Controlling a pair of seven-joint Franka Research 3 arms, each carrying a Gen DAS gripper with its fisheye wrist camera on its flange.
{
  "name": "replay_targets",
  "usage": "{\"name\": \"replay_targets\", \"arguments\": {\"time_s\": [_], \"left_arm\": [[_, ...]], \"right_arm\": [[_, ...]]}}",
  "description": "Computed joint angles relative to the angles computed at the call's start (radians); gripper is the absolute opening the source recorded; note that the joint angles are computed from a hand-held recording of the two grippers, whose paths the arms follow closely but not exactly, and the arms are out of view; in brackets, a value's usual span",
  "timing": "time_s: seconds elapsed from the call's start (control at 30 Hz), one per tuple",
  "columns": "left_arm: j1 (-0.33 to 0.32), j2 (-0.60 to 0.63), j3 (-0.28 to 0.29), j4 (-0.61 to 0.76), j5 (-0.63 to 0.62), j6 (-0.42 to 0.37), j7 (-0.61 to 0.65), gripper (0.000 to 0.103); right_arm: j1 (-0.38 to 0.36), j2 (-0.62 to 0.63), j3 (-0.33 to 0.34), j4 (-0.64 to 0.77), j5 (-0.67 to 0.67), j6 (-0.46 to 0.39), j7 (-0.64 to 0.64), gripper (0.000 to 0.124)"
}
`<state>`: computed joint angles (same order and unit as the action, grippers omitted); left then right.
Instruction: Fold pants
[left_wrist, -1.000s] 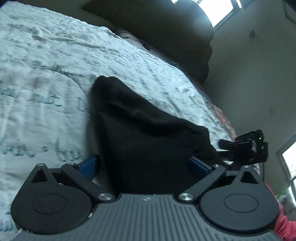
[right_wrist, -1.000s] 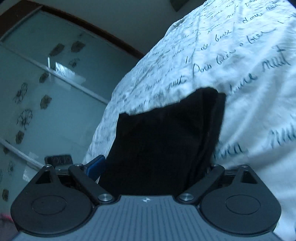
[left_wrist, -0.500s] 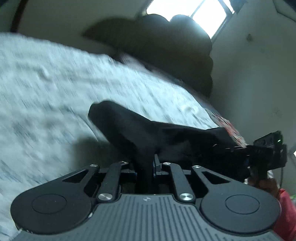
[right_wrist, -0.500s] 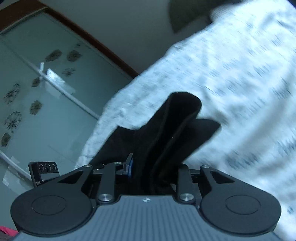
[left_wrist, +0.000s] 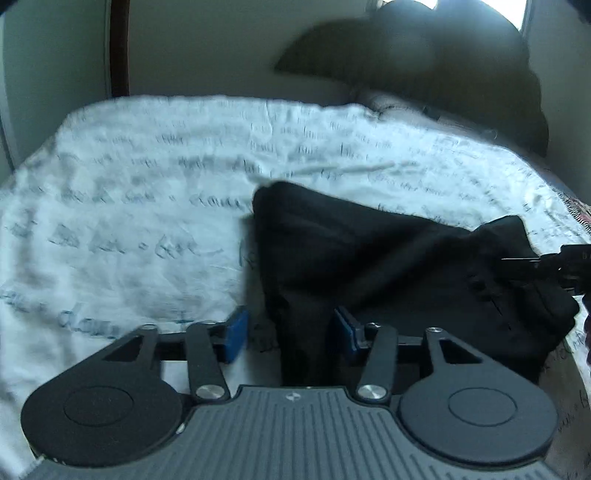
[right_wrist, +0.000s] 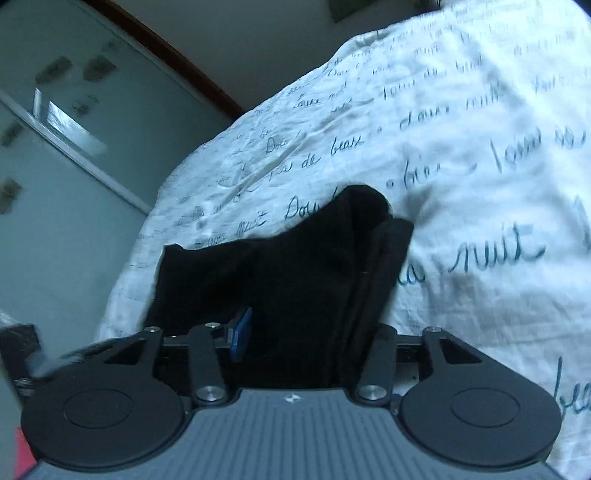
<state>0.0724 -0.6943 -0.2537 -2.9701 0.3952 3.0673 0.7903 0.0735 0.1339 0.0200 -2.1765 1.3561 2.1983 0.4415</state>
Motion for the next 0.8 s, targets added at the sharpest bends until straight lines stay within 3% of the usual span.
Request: {"name": "replay_targets", "arguments": {"time_s": [0.07, 0.1, 0.17, 0.2, 0.23, 0.3, 0.33, 0.37, 0.4, 0.43, 0.47, 0.5, 0.57, 0.6, 0.63, 0.67, 0.7, 0.73, 0.77, 0.8], "left_arm": [[0.063, -0.087, -0.097, -0.005, 0.033, -0.047, -0.044, 0.071], [0.105, -0.111, -0.138, -0.005, 0.058, -0.028, -0.069, 0.078], [0.125, -0.112, -0.142, 0.002, 0.078, 0.042, -0.088, 0.090], [0.131, -0.073, -0.134, 0.020, 0.077, 0.098, -0.089, 0.094], [0.139, -0.017, -0.132, 0.046, 0.072, 0.157, -0.086, 0.096], [0.144, 0.084, -0.144, 0.099, 0.049, 0.202, -0.072, 0.097], [0.182, 0.134, -0.190, 0.133, 0.034, 0.202, -0.075, 0.097], [0.241, 0.169, -0.256, 0.161, 0.019, 0.191, -0.087, 0.097], [0.307, 0.212, -0.321, 0.197, 0.011, 0.167, -0.102, 0.096], [0.360, 0.250, -0.368, 0.227, 0.014, 0.144, -0.117, 0.095], [0.391, 0.276, -0.390, 0.250, 0.026, 0.111, -0.132, 0.095], [0.405, 0.289, -0.394, 0.260, 0.040, 0.087, -0.141, 0.095], [0.368, 0.257, -0.352, 0.247, 0.059, 0.033, -0.179, 0.092], [0.367, 0.232, -0.350, 0.226, 0.044, 0.056, -0.181, 0.095], [0.401, 0.203, -0.376, 0.199, 0.059, 0.119, -0.191, 0.096], [0.470, 0.178, -0.436, 0.194, 0.108, 0.157, -0.229, 0.097], [0.534, 0.158, -0.508, 0.205, 0.117, 0.144, -0.241, 0.098], [0.566, 0.158, -0.557, 0.234, 0.123, 0.079, -0.253, 0.099], [0.587, 0.175, -0.580, 0.255, 0.137, 0.045, -0.266, 0.099], [0.604, 0.193, -0.586, 0.258, 0.152, 0.060, -0.279, 0.099]], "right_arm": [[-0.023, -0.026, -0.017, -0.028, 0.022, -0.017, -0.028, 0.048], [-0.020, -0.064, -0.020, -0.061, 0.046, 0.050, -0.057, 0.050], [0.012, -0.157, -0.004, -0.129, 0.142, 0.275, -0.170, 0.050], [0.017, -0.193, 0.008, -0.148, 0.194, 0.326, -0.259, 0.050], [0.053, -0.215, -0.015, -0.153, 0.215, 0.320, -0.321, 0.050], [0.043, -0.220, -0.011, -0.139, 0.142, 0.163, -0.316, 0.049], [0.067, -0.201, -0.033, -0.117, 0.092, 0.082, -0.287, 0.048], [0.090, -0.173, -0.037, -0.089, 0.047, 0.056, -0.252, 0.048], [0.093, -0.147, -0.007, -0.067, 0.006, 0.086, -0.223, 0.047], [0.116, -0.123, 0.012, -0.052, -0.025, 0.172, -0.212, 0.045], [0.129, -0.093, 0.026, -0.033, -0.037, 0.244, -0.218, 0.036], [0.131, -0.065, 0.028, -0.015, -0.030, 0.272, -0.219, 0.026], [0.102, -0.039, 0.015, 0.009, 0.020, 0.220, -0.144, 0.025], [0.088, -0.049, 0.012, 0.002, 0.041, 0.191, -0.120, 0.025], [0.085, -0.083, 0.014, -0.031, 0.064, 0.201, -0.165, 0.026], [0.092, -0.117, 0.019, -0.057, 0.077, 0.231, -0.229, 0.027], [0.103, -0.148, 0.024, -0.081, 0.084, 0.265, -0.294, 0.027], [0.116, -0.143, 0.028, -0.075, 0.084, 0.293, -0.322, 0.027], [0.128, -0.130, 0.033, -0.061, 0.074, 0.324, -0.316, 0.027], [0.138, -0.100, 0.037, -0.038, 0.058, 0.364, -0.288, 0.027]]}}
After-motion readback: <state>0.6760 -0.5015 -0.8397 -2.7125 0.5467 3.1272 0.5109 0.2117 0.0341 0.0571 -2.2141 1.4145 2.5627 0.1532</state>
